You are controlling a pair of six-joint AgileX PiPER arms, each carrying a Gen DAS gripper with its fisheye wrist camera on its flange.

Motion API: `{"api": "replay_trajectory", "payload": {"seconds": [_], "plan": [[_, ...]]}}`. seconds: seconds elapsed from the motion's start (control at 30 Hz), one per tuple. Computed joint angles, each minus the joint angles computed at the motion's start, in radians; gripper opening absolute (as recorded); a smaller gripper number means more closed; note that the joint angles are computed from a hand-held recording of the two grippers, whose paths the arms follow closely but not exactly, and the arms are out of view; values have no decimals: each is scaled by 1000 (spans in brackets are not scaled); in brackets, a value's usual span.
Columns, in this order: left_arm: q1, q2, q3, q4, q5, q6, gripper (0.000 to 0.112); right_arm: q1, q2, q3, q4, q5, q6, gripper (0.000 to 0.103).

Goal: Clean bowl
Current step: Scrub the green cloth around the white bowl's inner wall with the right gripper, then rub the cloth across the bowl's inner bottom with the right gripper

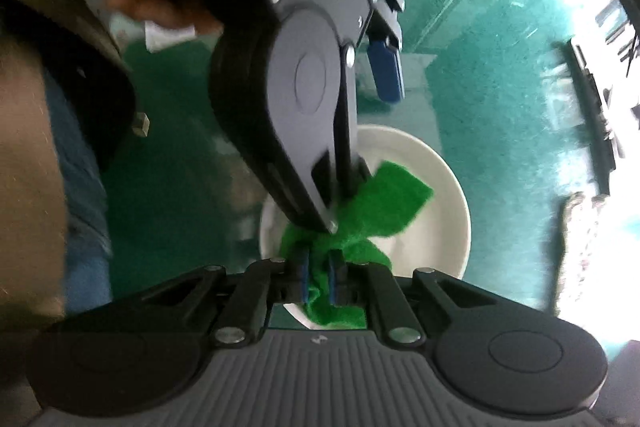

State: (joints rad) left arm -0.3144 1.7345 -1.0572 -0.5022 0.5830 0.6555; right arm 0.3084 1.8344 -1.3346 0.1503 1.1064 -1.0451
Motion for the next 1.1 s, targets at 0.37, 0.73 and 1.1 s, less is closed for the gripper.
{"api": "replay_trajectory", "payload": {"seconds": [0.37,0.73,1.1], "plan": [[-11,0,9,-3,-18,-5,69,25,-36,62,-156,-148,44,11],[-8,16,-18,20,8,-11,72,20,-69,88,-131,-122,22,12],[-77,65,-145,187,33,-180,64,-3,-88,79,-114,-123,51,12]]}}
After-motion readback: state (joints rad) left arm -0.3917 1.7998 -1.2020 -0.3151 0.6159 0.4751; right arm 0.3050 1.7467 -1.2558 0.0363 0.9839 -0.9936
